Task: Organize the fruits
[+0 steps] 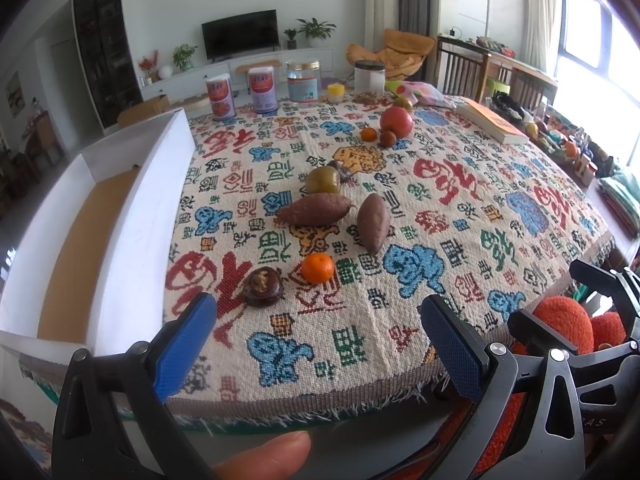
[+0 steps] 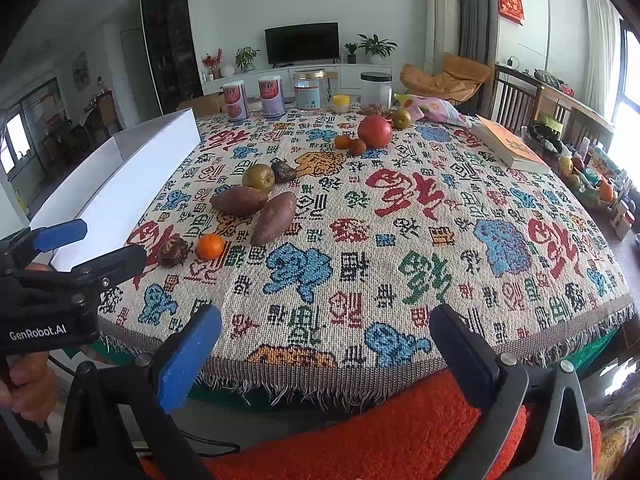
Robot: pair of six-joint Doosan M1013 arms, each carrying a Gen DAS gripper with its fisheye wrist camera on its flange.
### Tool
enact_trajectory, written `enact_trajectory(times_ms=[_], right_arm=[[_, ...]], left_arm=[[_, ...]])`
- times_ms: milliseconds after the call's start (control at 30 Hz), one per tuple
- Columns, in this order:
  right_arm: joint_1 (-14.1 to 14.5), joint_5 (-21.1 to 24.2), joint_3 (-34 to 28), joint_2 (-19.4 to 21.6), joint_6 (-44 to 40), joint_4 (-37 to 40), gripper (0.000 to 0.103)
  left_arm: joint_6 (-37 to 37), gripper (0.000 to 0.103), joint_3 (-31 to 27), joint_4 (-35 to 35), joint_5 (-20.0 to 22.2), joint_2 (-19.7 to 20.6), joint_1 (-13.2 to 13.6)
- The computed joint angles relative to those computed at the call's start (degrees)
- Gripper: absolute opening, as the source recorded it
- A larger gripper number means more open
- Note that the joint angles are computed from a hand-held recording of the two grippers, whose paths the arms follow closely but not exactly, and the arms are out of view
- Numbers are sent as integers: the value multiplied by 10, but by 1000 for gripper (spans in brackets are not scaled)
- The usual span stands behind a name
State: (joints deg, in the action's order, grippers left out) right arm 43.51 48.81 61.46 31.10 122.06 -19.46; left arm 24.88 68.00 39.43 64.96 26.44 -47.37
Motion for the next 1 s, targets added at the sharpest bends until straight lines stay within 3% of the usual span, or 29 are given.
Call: enact_trajectory(times_ms=[1000], right_arm=[[0, 3, 1, 1, -1, 2, 103]], left_arm=[[5, 102, 0, -8, -3, 0, 0]])
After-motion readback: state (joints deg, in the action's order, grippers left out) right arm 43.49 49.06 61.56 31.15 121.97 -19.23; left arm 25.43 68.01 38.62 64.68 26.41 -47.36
